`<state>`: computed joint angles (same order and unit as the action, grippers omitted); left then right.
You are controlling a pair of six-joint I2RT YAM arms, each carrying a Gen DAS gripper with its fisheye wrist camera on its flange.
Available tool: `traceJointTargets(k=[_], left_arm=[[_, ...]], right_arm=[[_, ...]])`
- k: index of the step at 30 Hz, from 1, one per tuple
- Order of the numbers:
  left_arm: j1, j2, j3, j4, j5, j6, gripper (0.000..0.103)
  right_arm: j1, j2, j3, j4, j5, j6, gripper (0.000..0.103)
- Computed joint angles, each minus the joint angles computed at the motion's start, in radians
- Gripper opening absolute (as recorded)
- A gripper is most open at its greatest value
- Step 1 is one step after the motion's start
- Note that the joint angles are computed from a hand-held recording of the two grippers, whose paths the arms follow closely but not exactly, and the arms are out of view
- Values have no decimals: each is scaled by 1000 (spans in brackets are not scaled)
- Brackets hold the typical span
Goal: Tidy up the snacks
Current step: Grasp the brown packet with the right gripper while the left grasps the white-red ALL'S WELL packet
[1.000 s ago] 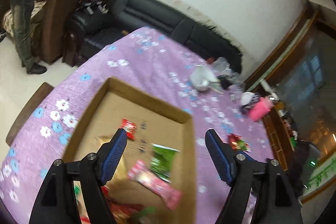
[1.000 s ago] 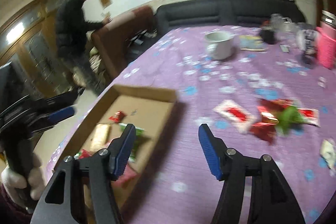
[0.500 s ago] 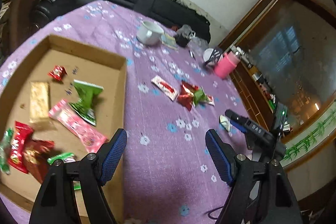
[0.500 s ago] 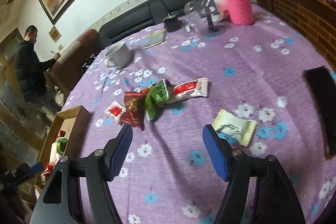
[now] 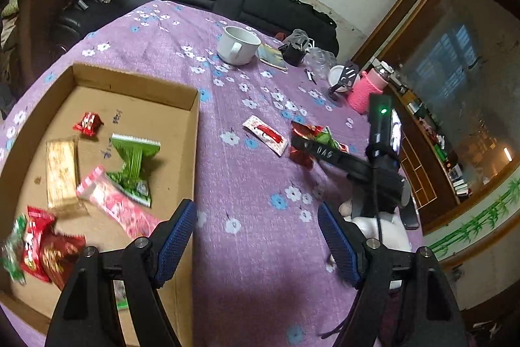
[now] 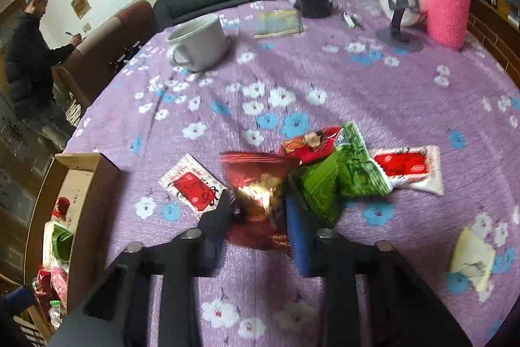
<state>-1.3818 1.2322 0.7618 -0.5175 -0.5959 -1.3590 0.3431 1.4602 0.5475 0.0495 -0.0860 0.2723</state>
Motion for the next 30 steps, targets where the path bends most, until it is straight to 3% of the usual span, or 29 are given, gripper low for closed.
traceJointTargets(k=[4,7,13,16,23,25,27,28,30], left_arm=[[105,37,30,59,100,101,80],[189,112,69,128,198,171,80],[377,436,275,184,378,277,80],[423,578,410,123,377,319,80],[454,809,679,-65,282,380,80],[435,850,728,-120,221,402,74],[397,865,741,-121,161,465,41],[381,860,735,-110,156,489,31],[360,859,737,-129,147,497,30]], right_arm=[[-74,-65,-63,13,-83,-13,29],[-169,-159,-113,-32,-204,-56,29],[-361,-252,-182,-68,-405,-131,29],[-422,-201,-159,-66,-478,-141,29],[-454,-186,-146,-76,-524,-156,29],[-456,-202,-153,-82,-521,-161,29],[-446,-214,-157,-81,-511,-156,29],[-441,-221,-161,-76,-504,-155,29],[-419,-244,-174,-68,-471,-152,29]])
